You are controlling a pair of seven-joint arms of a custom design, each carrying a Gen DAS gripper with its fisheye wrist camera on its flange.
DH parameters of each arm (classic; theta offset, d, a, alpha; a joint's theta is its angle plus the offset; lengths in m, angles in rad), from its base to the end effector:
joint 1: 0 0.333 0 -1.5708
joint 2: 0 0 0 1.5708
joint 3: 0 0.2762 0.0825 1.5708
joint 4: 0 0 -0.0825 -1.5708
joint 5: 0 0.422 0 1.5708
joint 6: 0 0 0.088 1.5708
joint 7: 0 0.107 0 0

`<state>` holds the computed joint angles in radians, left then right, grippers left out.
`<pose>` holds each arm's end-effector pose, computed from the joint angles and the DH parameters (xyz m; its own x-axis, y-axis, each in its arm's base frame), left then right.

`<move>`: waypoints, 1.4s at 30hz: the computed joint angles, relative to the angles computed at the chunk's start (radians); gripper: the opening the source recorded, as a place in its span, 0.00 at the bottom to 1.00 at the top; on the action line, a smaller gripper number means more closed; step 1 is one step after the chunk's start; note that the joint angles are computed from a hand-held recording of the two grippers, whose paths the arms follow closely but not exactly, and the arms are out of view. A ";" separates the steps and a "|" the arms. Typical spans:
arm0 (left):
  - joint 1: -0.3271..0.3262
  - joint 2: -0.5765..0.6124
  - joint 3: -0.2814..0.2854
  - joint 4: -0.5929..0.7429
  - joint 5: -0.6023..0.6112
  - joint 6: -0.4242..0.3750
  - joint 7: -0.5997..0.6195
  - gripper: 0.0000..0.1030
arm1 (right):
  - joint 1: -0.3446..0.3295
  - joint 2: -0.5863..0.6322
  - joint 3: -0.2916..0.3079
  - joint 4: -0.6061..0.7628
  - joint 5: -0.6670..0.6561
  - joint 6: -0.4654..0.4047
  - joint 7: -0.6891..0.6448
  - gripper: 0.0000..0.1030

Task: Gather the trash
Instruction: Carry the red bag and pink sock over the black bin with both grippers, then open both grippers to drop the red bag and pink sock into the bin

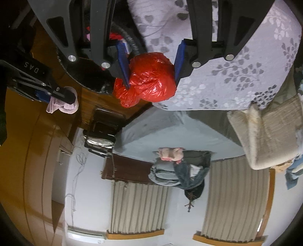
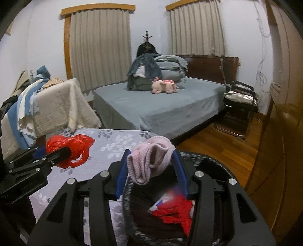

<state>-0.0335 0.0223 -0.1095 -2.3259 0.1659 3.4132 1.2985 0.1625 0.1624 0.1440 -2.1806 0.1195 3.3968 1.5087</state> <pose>0.5738 -0.1014 0.3942 -0.1253 -0.9846 0.1218 -0.5000 -0.0433 -0.8649 0.5975 0.1727 0.3806 0.2489 -0.9670 -0.0548 -0.4917 -0.0774 -0.8673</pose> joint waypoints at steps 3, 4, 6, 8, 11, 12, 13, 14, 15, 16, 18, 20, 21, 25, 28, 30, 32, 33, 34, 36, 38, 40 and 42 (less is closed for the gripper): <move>0.018 0.042 -0.024 0.046 0.100 -0.012 -0.074 0.41 | 0.003 0.002 -0.025 -0.006 0.021 0.005 -0.008 0.43; 0.031 0.058 -0.038 0.066 0.145 -0.018 -0.109 0.41 | -0.005 0.004 -0.026 -0.004 0.019 0.004 -0.007 0.43; 0.059 0.087 -0.066 0.098 0.218 -0.027 -0.167 0.41 | 0.002 0.010 -0.045 -0.003 0.038 0.004 -0.022 0.43; 0.097 0.127 -0.110 0.142 0.292 -0.044 -0.217 0.41 | 0.008 0.020 -0.065 0.001 0.061 -0.001 -0.042 0.43; 0.154 0.182 -0.180 0.201 0.356 -0.072 -0.247 0.41 | 0.016 0.042 -0.084 0.019 0.096 -0.012 -0.069 0.43; 0.162 0.204 -0.196 0.223 0.364 -0.081 -0.244 0.41 | 0.020 0.052 -0.093 0.025 0.109 -0.016 -0.079 0.43; 0.175 0.227 -0.217 0.245 0.370 -0.092 -0.236 0.41 | 0.021 0.057 -0.097 0.027 0.119 -0.017 -0.087 0.43; 0.179 0.244 -0.228 0.262 0.367 -0.100 -0.225 0.41 | 0.019 0.064 -0.099 0.032 0.126 -0.021 -0.094 0.43; 0.183 0.264 -0.240 0.280 0.362 -0.109 -0.212 0.41 | 0.020 0.073 -0.104 0.038 0.135 -0.025 -0.101 0.43; 0.190 0.290 -0.258 0.304 0.357 -0.118 -0.195 0.41 | 0.015 0.079 -0.102 0.042 0.140 -0.026 -0.105 0.43; 0.194 0.329 -0.279 0.343 0.340 -0.131 -0.160 0.41 | 0.002 0.094 -0.095 0.050 0.145 -0.027 -0.112 0.43; 0.186 0.361 -0.286 0.376 0.321 -0.140 -0.127 0.41 | -0.013 0.108 -0.086 0.059 0.146 -0.029 -0.116 0.43; 0.185 0.378 -0.293 0.393 0.311 -0.145 -0.110 0.41 | -0.013 0.115 -0.088 0.064 0.151 -0.031 -0.119 0.43; 0.202 0.443 -0.339 0.457 0.270 -0.181 -0.040 0.42 | 0.014 0.142 -0.120 0.093 0.181 -0.049 -0.134 0.45; 0.227 0.486 -0.381 0.494 0.237 -0.204 0.018 0.48 | 0.019 0.166 -0.133 0.114 0.195 -0.063 -0.146 0.50; 0.244 0.506 -0.411 0.510 0.213 -0.218 0.055 0.56 | 0.070 0.178 -0.184 0.122 0.221 -0.061 -0.156 0.57; 0.259 0.516 -0.431 0.515 0.188 -0.227 0.087 0.64 | 0.056 0.181 -0.174 0.124 0.226 -0.064 -0.160 0.69; 0.276 0.521 -0.450 0.513 0.174 -0.229 0.105 0.67 | 0.049 0.181 -0.169 0.124 0.230 -0.065 -0.158 0.72; 0.286 0.521 -0.462 0.510 0.161 -0.231 0.119 0.72 | 0.044 0.180 -0.165 0.123 0.233 -0.064 -0.157 0.75; 0.274 0.504 -0.446 0.498 0.133 -0.231 0.128 0.77 | 0.061 0.175 -0.184 0.118 0.246 -0.060 -0.159 0.84; 0.302 0.485 -0.468 0.474 0.100 -0.223 0.145 0.80 | 0.091 0.164 -0.212 0.104 0.264 -0.048 -0.167 0.88; 0.298 0.458 -0.453 0.452 0.078 -0.209 0.143 0.85 | 0.075 0.149 -0.195 0.092 0.264 -0.049 -0.172 0.90; 0.294 0.406 -0.429 0.410 0.065 -0.190 0.127 0.88 | 0.062 0.126 -0.180 0.074 0.264 -0.050 -0.174 0.93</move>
<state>0.2608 0.4288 -0.5381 -1.9155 0.2307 3.2229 1.4255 0.2246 0.2886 -0.0362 -2.1062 0.3834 3.3469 1.3344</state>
